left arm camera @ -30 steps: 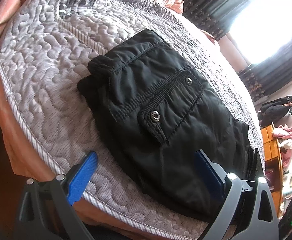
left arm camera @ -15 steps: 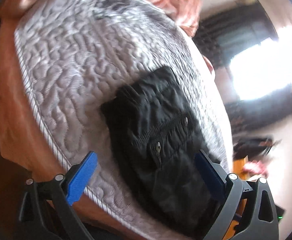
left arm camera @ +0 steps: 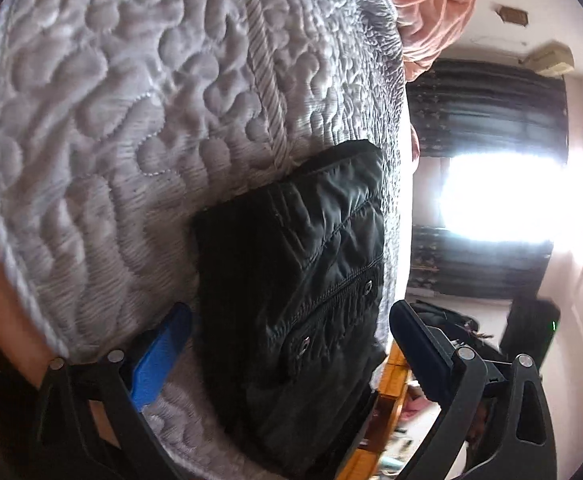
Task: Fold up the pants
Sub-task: 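Grasp the folded black pants with the right gripper while the left gripper grasps its other edge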
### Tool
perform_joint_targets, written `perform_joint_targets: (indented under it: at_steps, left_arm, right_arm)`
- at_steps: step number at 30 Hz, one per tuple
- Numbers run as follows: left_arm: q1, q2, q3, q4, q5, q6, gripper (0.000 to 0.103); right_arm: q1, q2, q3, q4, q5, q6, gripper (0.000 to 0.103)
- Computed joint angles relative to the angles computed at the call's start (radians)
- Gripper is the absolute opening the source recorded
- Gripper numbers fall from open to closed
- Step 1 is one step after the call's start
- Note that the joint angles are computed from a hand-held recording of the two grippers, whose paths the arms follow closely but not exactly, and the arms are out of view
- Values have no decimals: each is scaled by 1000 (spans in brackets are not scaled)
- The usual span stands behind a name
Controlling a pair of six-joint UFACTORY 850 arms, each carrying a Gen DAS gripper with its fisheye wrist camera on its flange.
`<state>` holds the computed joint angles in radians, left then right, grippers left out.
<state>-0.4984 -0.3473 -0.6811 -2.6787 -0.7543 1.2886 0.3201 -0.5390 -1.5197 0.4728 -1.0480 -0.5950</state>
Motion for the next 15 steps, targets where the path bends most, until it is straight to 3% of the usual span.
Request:
perform_joint_targets:
  at_steps: [4,6,10,15]
  left_arm:
    - [1,-28,-27,-3,-25,16,98]
    - [1,-35,-32,-14,-26,22,93]
    - [0,-42,-33,-10,-2,1,72]
    - [8,-53,-24,-34,-33,-18,68]
  right_arm:
    - [42,-174,-202,-19,-76,-7,88]
    - [63,-246,-282,-29,-116,-16,88]
    - [100,-374,-422,-73,-192,-25,88]
    - [124,-487,-557,-97,-259,-35,88]
